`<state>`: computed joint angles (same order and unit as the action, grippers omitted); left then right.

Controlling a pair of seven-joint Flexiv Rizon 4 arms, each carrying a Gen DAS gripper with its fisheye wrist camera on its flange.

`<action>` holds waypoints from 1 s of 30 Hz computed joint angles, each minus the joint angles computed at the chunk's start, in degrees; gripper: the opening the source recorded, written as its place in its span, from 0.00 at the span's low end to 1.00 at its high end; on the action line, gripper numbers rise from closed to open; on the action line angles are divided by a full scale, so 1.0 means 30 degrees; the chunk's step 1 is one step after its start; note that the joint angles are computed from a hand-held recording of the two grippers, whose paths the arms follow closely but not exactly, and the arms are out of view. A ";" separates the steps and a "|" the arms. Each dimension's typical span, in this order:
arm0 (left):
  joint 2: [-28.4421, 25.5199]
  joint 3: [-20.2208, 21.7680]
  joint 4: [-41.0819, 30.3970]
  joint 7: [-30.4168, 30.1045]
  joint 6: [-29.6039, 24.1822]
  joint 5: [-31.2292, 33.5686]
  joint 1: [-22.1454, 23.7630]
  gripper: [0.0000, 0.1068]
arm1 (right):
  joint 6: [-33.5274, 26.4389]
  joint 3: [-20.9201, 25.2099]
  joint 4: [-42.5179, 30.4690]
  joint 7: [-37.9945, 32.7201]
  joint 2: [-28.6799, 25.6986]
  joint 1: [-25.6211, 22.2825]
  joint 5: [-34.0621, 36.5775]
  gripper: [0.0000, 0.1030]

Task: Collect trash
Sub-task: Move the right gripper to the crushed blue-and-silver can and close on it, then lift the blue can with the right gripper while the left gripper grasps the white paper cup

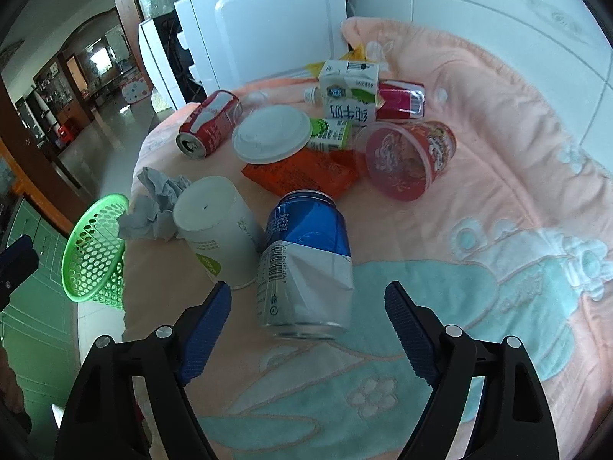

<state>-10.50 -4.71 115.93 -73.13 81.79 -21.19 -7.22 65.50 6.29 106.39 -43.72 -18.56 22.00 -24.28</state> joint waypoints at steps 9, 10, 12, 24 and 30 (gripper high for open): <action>-0.0426 -0.1298 -0.0116 0.2922 -0.0279 -0.2736 0.0505 0.57 | -0.1410 0.0864 -0.2243 -0.2893 -0.1732 -0.0679 0.2889 0.77; -0.0502 -0.1515 -0.0162 0.3363 -0.0311 -0.3169 0.0568 0.57 | -0.1570 0.0975 -0.2471 -0.3235 -0.1881 -0.0748 0.3192 0.77; -0.0629 -0.1570 -0.0291 0.3770 -0.0433 -0.3504 0.0511 0.57 | -0.1889 0.1017 -0.2820 -0.3718 -0.2135 -0.0762 0.3558 0.77; -0.1626 -0.2451 -0.1215 0.6701 -0.1491 -0.5773 0.0437 0.57 | -0.2171 0.1447 -0.4033 -0.5407 -0.3137 -0.1221 0.6417 0.70; -0.2695 -0.2938 -0.2153 0.8047 -0.1749 -0.6281 0.0164 0.58 | -0.1824 0.1161 -0.2801 -0.5026 -0.2215 -0.1111 0.6159 0.70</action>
<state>-18.58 -13.53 109.47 -48.99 76.54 -40.04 -6.73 60.03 9.77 97.99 -58.79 -25.20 18.66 -5.80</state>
